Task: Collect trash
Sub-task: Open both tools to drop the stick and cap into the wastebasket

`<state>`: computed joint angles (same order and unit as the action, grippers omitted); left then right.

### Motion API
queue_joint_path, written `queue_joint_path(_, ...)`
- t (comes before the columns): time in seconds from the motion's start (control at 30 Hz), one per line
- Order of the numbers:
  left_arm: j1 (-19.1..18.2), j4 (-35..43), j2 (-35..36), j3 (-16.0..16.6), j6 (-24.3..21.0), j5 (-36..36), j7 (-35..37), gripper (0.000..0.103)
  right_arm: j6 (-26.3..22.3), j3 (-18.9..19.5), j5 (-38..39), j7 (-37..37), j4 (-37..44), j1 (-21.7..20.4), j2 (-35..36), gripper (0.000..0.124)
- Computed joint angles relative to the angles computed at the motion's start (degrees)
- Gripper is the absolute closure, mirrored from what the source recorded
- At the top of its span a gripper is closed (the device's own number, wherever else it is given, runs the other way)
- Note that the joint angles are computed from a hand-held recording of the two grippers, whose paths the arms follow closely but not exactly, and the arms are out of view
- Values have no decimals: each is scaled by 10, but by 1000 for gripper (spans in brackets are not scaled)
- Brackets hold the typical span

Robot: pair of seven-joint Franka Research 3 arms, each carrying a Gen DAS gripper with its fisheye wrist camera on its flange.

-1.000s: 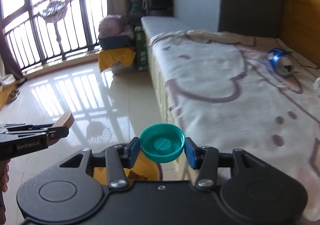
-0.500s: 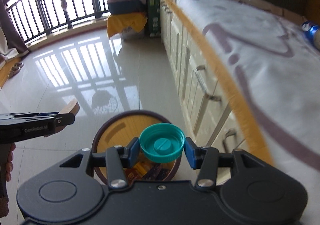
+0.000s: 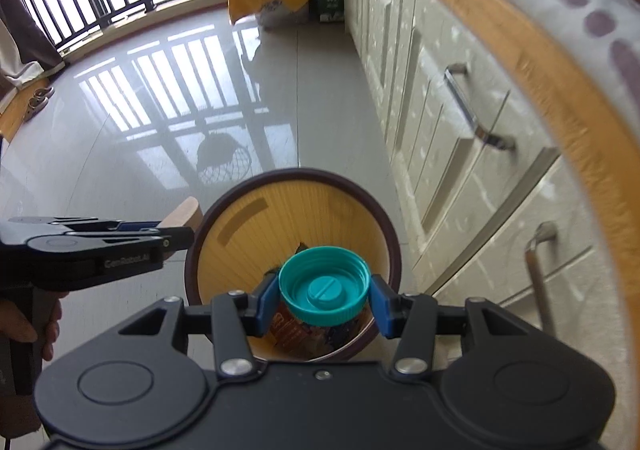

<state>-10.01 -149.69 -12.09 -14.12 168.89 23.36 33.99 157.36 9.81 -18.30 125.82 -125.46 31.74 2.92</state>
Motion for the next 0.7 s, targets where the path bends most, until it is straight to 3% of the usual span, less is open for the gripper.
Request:
queue_joint_path(0.17, -16, 5, 26, 17, -10, -43, 28, 75, -7, 1, 49, -49, 11, 0, 19, 75)
queue_joint_path(0.63, -7, 60, 79, 18, -46, -20, 47, 75, -36, -23, 60, -96, 79, 19, 83, 74)
queue_joint_path(0.7, -8, 64, 82, 19, -52, -24, 55, 66, -34, -25, 64, -104, 86, 20, 90, 74)
